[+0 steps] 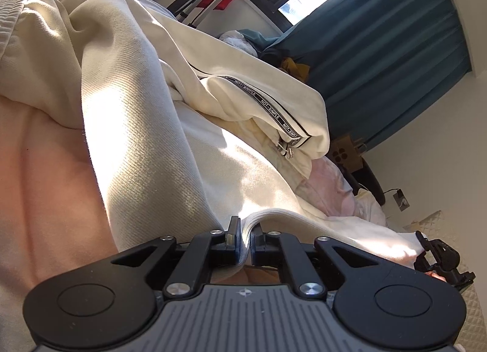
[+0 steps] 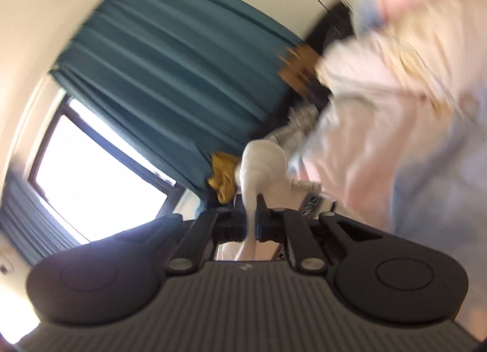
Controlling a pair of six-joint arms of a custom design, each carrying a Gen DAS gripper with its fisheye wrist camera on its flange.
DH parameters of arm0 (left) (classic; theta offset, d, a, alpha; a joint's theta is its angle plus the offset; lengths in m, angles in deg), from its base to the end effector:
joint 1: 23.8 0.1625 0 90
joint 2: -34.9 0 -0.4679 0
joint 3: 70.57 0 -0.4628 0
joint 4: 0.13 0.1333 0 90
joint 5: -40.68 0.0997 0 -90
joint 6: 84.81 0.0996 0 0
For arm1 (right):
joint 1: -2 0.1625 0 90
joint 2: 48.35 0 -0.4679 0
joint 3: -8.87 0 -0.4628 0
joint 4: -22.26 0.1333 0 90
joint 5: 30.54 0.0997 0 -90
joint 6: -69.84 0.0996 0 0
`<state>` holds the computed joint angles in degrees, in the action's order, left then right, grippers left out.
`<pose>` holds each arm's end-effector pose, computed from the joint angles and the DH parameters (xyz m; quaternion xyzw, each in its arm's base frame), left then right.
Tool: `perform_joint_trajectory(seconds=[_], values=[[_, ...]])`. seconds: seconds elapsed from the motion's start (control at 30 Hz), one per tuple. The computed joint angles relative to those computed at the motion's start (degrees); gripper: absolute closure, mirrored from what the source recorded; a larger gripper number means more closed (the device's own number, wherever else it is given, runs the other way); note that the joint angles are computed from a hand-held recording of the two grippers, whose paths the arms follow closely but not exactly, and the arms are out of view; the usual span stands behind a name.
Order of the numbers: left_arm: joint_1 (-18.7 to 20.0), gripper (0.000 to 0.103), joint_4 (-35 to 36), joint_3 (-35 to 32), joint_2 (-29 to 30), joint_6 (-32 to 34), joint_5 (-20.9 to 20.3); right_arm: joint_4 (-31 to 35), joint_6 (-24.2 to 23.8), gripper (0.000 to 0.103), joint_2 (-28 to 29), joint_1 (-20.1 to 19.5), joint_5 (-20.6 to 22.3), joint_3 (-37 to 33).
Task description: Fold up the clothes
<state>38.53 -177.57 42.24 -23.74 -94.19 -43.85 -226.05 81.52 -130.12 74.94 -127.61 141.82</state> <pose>-0.1764 -0.6439 0.1586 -0.1386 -0.9471 0.2857 0.0475 -0.0081 -0.4391 0.3894 -0.1952 -0.5619 0.8004 0.0743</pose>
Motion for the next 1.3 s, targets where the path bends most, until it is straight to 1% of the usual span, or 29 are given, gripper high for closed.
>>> perform_joint_trajectory(seconds=[0.03,0.07,0.13,0.2,0.23,0.3,0.33,0.43,0.47,0.53,0.63,0.67,0.7,0.73,0.77,0.8,0.83,0.93,1.03,1.13,1.17,1.2,1.27,1.3], values=[[-0.02,0.095,0.03,0.04,-0.03,0.28,-0.26,-0.79,-0.14,0.095,0.03,0.63,-3.0,0.01],[-0.09,0.093,0.3,0.08,-0.07,0.79,-0.57,-0.92,2.13,0.095,-0.32,0.7,-5.57,0.3],[-0.27,0.092,0.86,0.17,-0.17,1.93,-1.1,0.9,6.29,0.095,-1.36,0.95,-13.09,1.0],[-0.63,0.092,1.52,0.32,-0.32,3.77,-1.18,8.2,12.8,0.095,-3.46,0.49,-19.93,2.31],[-0.78,0.092,2.0,0.34,-0.39,4.4,-1.08,13.0,16.62,0.095,-4.9,-0.51,-21.18,3.06],[-0.93,0.091,3.74,0.14,-0.58,4.25,-0.29,21.36,21.49,0.095,-7.45,-2.53,-21.71,4.39],[-0.92,0.091,4.9,0.0,-0.76,3.76,0.0,23.92,22.99,0.095,-8.36,-3.23,-21.79,4.77],[-1.32,0.089,9.05,-0.38,-1.73,3.88,1.56,24.35,23.85,0.095,-8.46,-3.56,-22.69,5.38],[-1.71,0.086,10.58,-0.46,-2.12,4.37,2.73,23.92,22.87,0.095,-8.14,-3.16,-23.42,5.14],[-1.96,0.085,12.81,-0.44,-2.89,4.5,3.54,20.79,19.97,0.095,-6.5,-1.02,-26.36,5.41],[-2.02,0.077,16.18,-0.3,-4.42,2.77,4.55,18.89,18.07,0.095,-5.43,-0.02,-27.31,4.79],[-1.88,0.072,17.06,-0.27,-5.01,1.92,4.25,18.97,18.07,0.095,-5.46,-0.1,-27.2,4.73],[-1.75,0.065,17.78,-0.19,-5.64,1.03,3.97,19.34,18.33,0.095,-5.65,-0.39,-26.84,4.71],[-1.65,0.054,17.86,0.07,-6.34,0.09,3.68,19.68,18.9,0.095,-5.88,-0.71,-26.44,4.79],[-1.53,0.037,17.25,0.44,-7.01,-0.8,3.26,20.0,19.49,0.095,-6.11,-1.04,-26.03,4.87],[-1.41,0.036,16.66,0.78,-7.63,-1.59,2.88,20.07,19.75,0.095,-6.15,-1.1,-25.9,4.9],[-1.22,0.036,15.95,1.02,-8.11,-2.63,2.91,20.11,19.96,0.095,-6.17,-1.15,-25.79,4.92],[-0.49,0.035,12.82,1.23,-8.87,-9.58,5.75,20.21,20.59,0.095,-6.22,-1.27,-25.48,4.99],[2.22,0.035,10.38,-1.09,-7.26,-19.19,7.92,19.47,19.99,0.095,-5.97,-1.09,-25.32,4.89],[4.36,0.035,5.8,-2.74,-5.22,-28.7,11.92,18.65,19.43,0.095,-5.47,-0.95,-25.5,4.68],[5.06,0.036,4.6,-3.44,-4.49,-31.86,13.24,18.47,19.41,0.095,-5.29,-0.94,-25.61,4.61],[5.76,0.04,3.3,-4.12,-3.75,-34.3,14.13,18.29,19.38,0.095,-5.12,-0.94,-25.72,4.53],[7.08,0.047,-0.06,-5.23,-2.27,-35.67,13.87,18.05,19.4,0.095,-4.8,-1.05,-25.78,4.37],[7.49,0.049,-1.35,-5.8,-1.62,-35.6,13.45,18.05,19.34,0.095,-4.66,-1.17,-25.7,4.22]])
